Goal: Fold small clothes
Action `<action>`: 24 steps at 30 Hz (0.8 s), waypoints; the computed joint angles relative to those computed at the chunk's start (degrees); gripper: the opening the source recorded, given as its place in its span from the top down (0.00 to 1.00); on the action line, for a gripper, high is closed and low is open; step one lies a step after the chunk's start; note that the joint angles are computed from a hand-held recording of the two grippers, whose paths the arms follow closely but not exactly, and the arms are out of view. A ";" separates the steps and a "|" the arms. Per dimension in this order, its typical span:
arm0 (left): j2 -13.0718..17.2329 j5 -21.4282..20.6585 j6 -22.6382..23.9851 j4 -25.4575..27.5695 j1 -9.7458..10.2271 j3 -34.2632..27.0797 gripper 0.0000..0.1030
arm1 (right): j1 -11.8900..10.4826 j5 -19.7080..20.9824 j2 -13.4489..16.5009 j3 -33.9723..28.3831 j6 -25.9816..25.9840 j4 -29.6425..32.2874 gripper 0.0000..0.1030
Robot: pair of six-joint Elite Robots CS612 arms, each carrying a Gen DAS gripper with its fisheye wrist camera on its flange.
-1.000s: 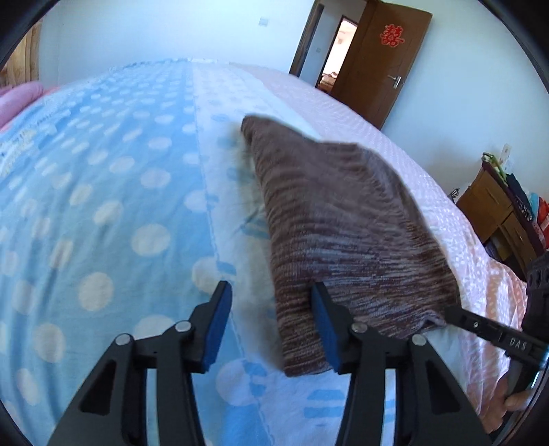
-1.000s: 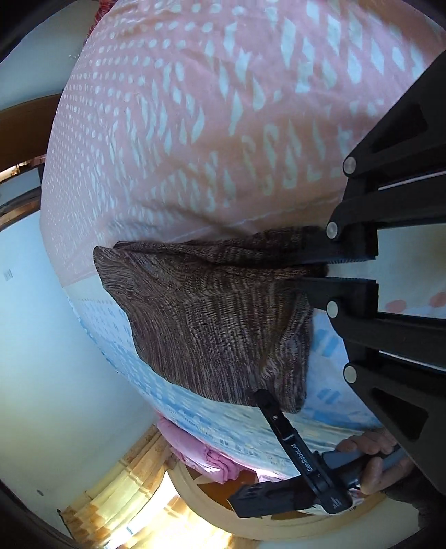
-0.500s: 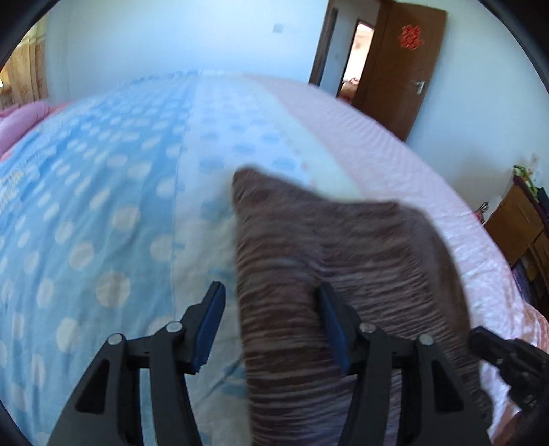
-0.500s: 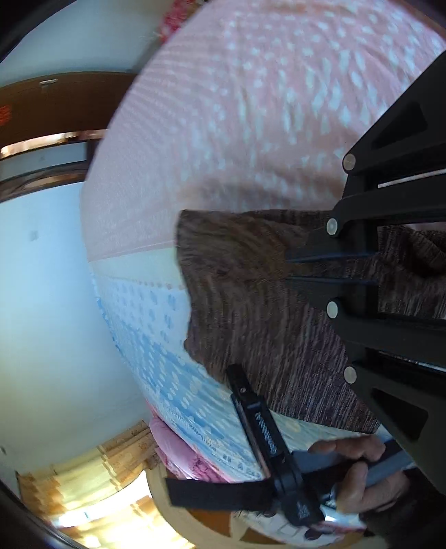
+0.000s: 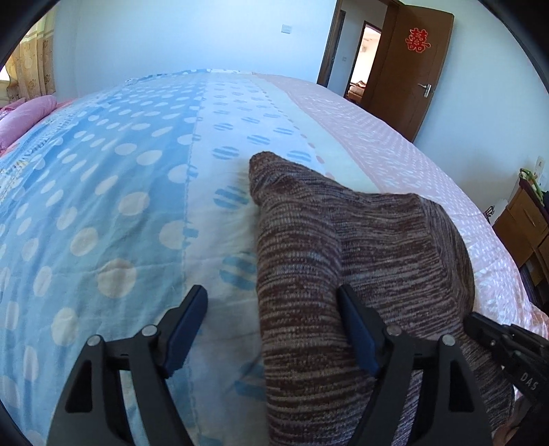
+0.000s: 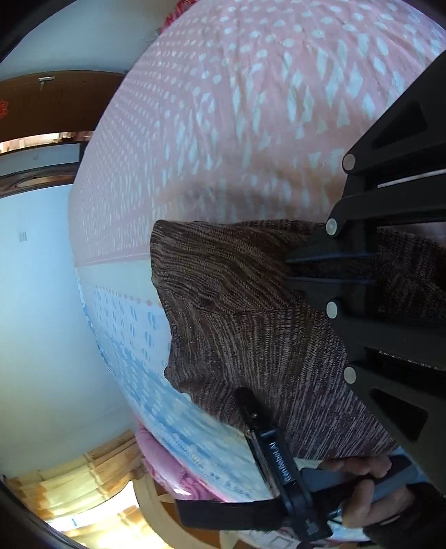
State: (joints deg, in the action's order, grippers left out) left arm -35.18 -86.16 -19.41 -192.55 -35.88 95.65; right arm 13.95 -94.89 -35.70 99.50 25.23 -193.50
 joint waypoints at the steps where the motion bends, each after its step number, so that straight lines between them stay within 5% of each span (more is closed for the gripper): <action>1: 0.03 -0.24 -0.16 0.05 0.10 -0.04 0.20 | 0.10 -0.63 -0.50 0.48 0.40 0.33 0.92; 3: 0.14 -1.02 -0.73 0.06 0.37 -0.14 0.18 | 0.56 -2.44 -1.37 1.69 0.58 -0.75 0.91; 5: 0.15 -1.12 -0.83 0.12 0.41 -0.16 0.16 | 0.42 -1.81 -1.70 3.52 1.75 -5.57 0.79; 7: 0.11 -0.96 -0.59 0.27 0.36 -0.13 0.14 | 0.21 -1.28 -1.73 4.72 3.86 -9.43 0.47; 8: 0.10 -1.27 -0.68 0.38 0.49 -0.13 0.10 | 0.05 -1.43 -1.76 4.99 4.44 -10.43 0.44; 11: 0.07 -4.98 -2.83 -0.68 1.53 0.13 0.05 | -0.55 -2.48 -1.92 4.91 4.95 -10.11 0.44; 15: -0.06 -8.69 -7.32 -4.59 2.64 0.36 0.05 | -2.32 1.33 -1.27 4.08 6.51 -10.34 0.44; 20: 1.47 -17.74 -7.62 -0.69 3.91 -3.96 0.06 | -4.21 6.22 0.77 0.23 5.87 -7.35 0.44; 24: 3.04 -16.72 -6.73 1.27 3.82 -5.79 0.14 | -5.28 11.03 3.20 -4.14 3.73 -2.88 0.44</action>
